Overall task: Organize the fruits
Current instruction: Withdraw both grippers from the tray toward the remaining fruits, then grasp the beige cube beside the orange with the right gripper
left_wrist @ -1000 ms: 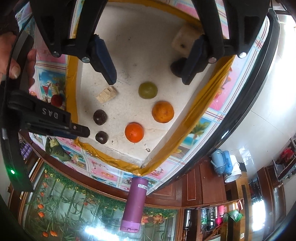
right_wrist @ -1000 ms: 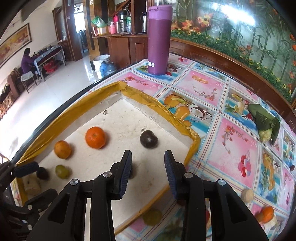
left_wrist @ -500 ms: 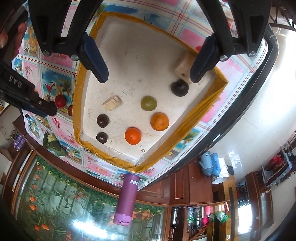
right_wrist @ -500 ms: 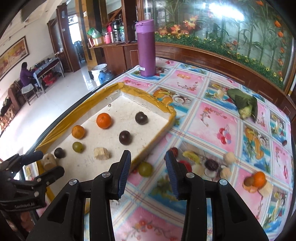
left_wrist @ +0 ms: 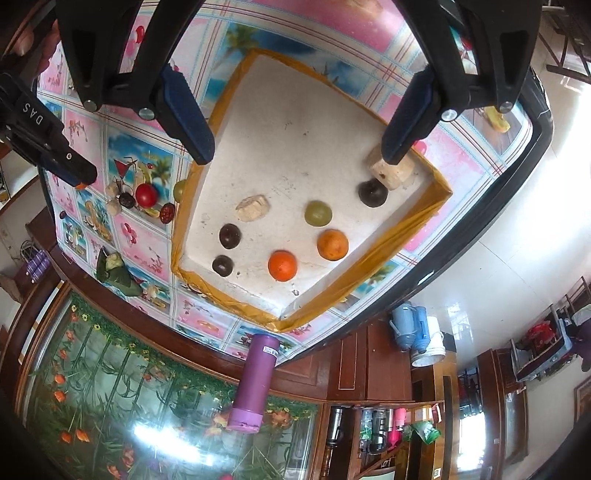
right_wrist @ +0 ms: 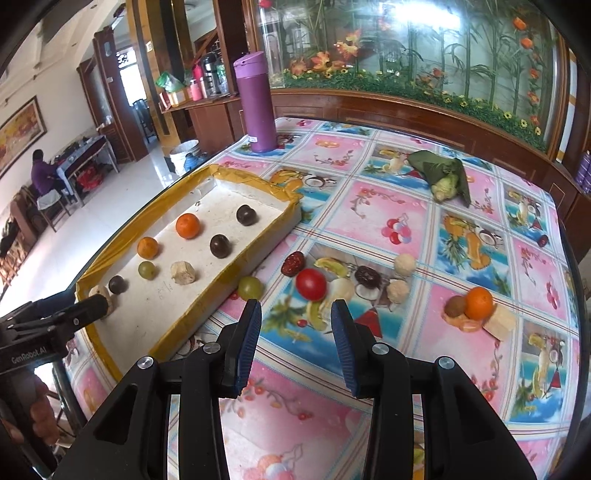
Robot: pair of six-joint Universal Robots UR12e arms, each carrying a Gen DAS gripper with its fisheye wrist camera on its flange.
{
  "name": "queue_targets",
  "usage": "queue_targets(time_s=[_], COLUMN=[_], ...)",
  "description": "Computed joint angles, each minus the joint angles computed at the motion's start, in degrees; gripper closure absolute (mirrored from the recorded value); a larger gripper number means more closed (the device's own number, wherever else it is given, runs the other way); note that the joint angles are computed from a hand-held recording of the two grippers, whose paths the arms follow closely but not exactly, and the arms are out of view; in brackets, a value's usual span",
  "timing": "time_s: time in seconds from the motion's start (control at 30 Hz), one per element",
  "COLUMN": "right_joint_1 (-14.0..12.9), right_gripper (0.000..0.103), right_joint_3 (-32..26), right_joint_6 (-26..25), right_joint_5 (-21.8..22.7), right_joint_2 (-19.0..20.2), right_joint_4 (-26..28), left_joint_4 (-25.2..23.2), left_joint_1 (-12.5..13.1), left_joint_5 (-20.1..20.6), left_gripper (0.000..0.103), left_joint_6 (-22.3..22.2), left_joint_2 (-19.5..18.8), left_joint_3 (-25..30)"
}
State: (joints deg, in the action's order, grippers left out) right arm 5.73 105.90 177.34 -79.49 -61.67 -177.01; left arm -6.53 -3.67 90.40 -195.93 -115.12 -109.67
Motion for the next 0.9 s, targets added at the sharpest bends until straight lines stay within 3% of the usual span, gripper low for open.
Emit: queue_targets(time_s=[0.2,0.3,0.43,0.6,0.9], right_joint_1=[-0.9,-1.4,-2.0,-2.7,-4.3], right_gripper=[0.065,0.065,0.063,0.063,0.063], right_joint_3=[1.9,2.6,3.6,4.5,5.8], right_joint_6=[0.3,0.4,0.6,1.0,2.1], right_joint_5=[0.6,0.7,0.9,0.5,-1.4], right_joint_2=[-1.3,-1.7,-2.2,-2.5,-3.1], right_joint_4=[-2.1,-2.9,-3.6,-4.2,-4.4], left_joint_4=[5.6,5.1,2.1,4.5,4.5], left_joint_1=[0.1,0.0,-2.4,-3.2,-4.7], left_joint_5=[-5.3,-7.3,-0.3,0.8,5.0], left_gripper=[0.007,0.007,0.007,0.007,0.007], left_joint_6=[-3.2,-5.0,0.8,3.0,6.7], left_joint_2=[0.2,0.2,0.1,0.0,-0.9], left_joint_3=[-1.7,-1.8,-0.2,-0.5,0.7])
